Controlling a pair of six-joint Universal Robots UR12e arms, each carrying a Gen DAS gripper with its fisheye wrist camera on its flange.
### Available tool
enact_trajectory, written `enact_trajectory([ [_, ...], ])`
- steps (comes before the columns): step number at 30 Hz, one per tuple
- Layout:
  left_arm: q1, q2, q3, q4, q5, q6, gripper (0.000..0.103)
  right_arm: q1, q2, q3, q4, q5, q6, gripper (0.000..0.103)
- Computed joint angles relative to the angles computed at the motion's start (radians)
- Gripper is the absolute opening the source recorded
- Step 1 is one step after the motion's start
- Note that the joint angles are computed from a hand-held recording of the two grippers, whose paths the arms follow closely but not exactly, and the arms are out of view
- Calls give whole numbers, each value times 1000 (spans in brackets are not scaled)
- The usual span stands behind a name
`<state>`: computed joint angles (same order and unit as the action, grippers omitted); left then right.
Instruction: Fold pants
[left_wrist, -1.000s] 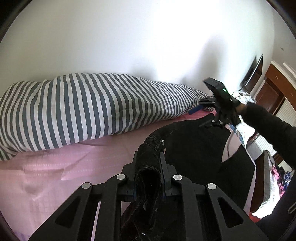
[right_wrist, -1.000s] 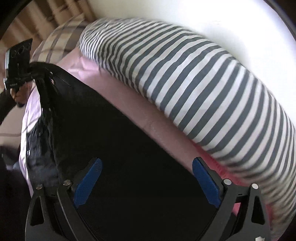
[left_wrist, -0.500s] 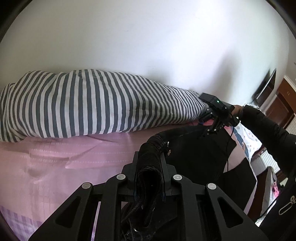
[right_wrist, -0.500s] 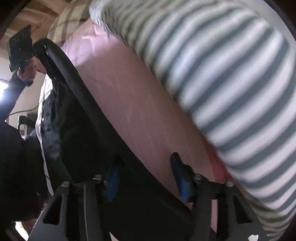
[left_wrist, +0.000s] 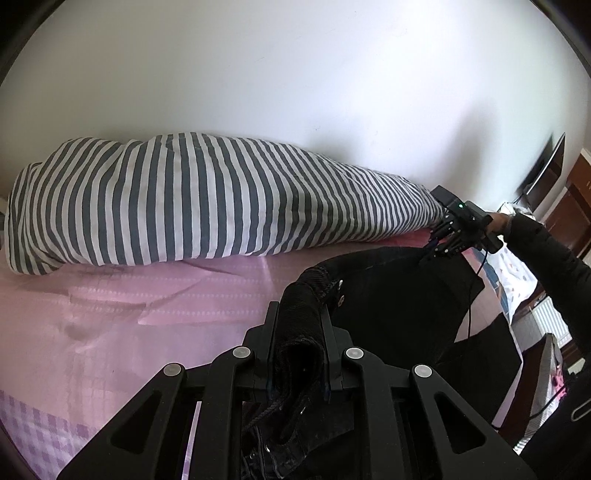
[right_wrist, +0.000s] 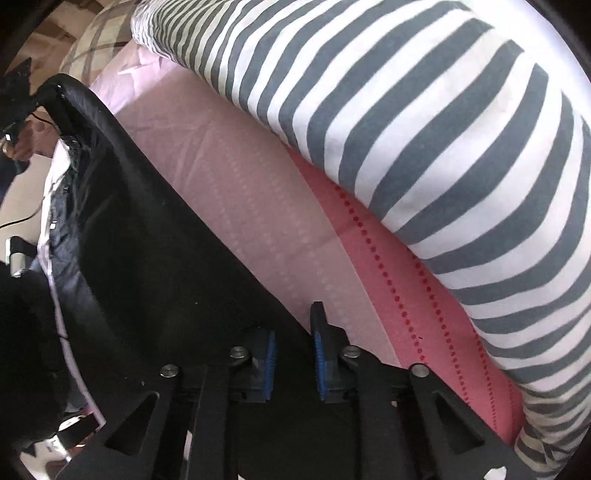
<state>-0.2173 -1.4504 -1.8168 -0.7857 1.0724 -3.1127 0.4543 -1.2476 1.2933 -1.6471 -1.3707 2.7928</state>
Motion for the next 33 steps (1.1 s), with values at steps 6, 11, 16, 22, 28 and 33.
enact_trajectory([
  [6, -8, 4, 10, -21, 28, 18, 18, 49, -77, 87, -172, -140, 111, 7],
  [11, -4, 25, 8, -39, 29, 38, 18, 110, -158, 164, -281, -241, 260, 6],
  [16, -9, 65, -6, -56, 35, 81, 18, 174, -214, 201, -271, -329, 368, 5],
  [22, -27, 126, -30, -94, 60, 146, 18, 244, -295, 278, -301, -414, 498, 4],
  [28, -42, 201, -77, -141, 77, 201, 18, 331, -362, 355, -314, -459, 635, 4],
  [33, -37, 266, -134, -177, 63, 216, 18, 387, -399, 426, -336, -441, 741, 4],
])
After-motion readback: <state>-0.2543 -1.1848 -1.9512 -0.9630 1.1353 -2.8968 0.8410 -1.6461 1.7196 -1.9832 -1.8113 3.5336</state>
